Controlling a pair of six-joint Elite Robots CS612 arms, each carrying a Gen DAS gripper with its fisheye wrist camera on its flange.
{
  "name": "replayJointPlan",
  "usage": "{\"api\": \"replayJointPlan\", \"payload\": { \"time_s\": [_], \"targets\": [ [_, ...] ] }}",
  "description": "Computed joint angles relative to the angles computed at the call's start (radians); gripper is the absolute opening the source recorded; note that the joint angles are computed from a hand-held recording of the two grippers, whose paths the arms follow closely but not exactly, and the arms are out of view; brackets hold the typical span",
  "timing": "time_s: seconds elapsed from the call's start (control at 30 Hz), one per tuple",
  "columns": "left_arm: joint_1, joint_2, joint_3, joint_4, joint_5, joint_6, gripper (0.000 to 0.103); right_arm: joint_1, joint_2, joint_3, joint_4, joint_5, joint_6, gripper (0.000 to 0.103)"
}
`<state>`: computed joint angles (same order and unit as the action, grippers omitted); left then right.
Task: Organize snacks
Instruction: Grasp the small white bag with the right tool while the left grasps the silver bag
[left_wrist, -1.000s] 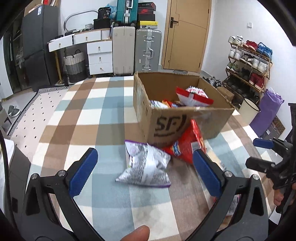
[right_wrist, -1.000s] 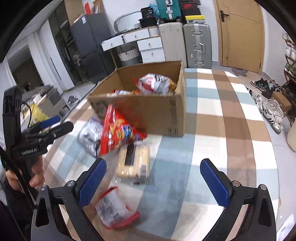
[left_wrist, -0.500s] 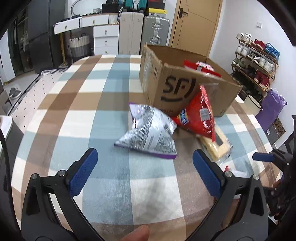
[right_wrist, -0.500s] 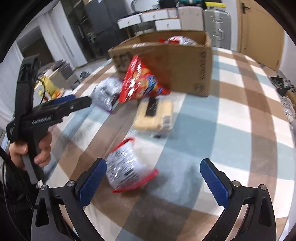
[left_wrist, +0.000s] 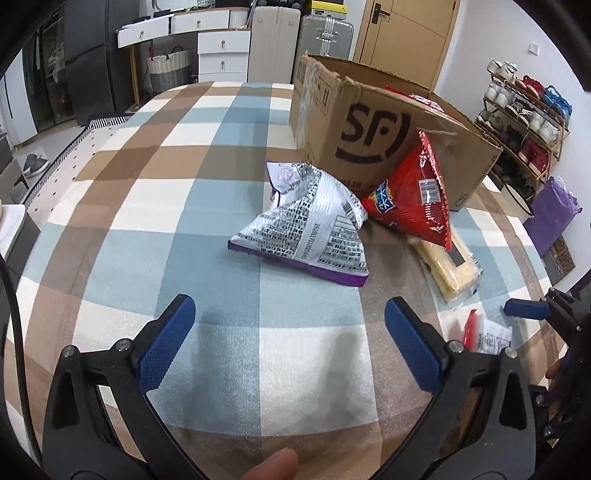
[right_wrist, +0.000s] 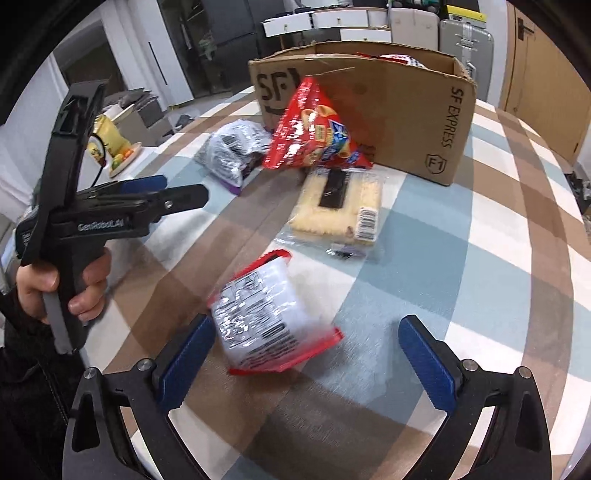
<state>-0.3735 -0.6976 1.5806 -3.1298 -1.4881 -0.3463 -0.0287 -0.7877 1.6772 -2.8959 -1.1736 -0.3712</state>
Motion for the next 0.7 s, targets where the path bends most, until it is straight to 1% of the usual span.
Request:
{"api": "replayJointPlan", "payload": {
  "time_s": [0.1,0.23,0.33,0.4,0.57,0.63,0.7],
  "targets": [
    [0.003,0.005,-0.009,0.007,-0.005,-0.002,0.102,0.005,0.007,-0.008,-0.013,-0.03,0.002,0.101],
    [0.006,0.011,-0.018,0.014,-0.011,-0.008,0.102,0.005,0.015,-0.021,-0.021,-0.038,0.013,0.098],
    [0.008,0.014,-0.027,0.025,-0.013,-0.009,0.102,0.005,0.021,-0.033,-0.029,-0.043,0.026,0.092],
    [0.009,0.017,-0.033,0.028,-0.014,-0.007,0.102,0.005,0.024,-0.038,-0.032,-0.042,0.033,0.087],
    [0.009,0.026,-0.056,0.043,0.0,-0.002,0.102,0.003,0.03,-0.047,-0.041,-0.039,0.044,0.079],
    [0.008,0.029,-0.063,0.047,0.007,0.001,0.102,0.002,0.031,-0.047,-0.048,-0.038,0.045,0.074],
    [0.008,0.034,-0.076,0.05,0.009,0.012,0.102,0.0,0.031,-0.046,-0.052,-0.03,0.045,0.065]
  ]
}}
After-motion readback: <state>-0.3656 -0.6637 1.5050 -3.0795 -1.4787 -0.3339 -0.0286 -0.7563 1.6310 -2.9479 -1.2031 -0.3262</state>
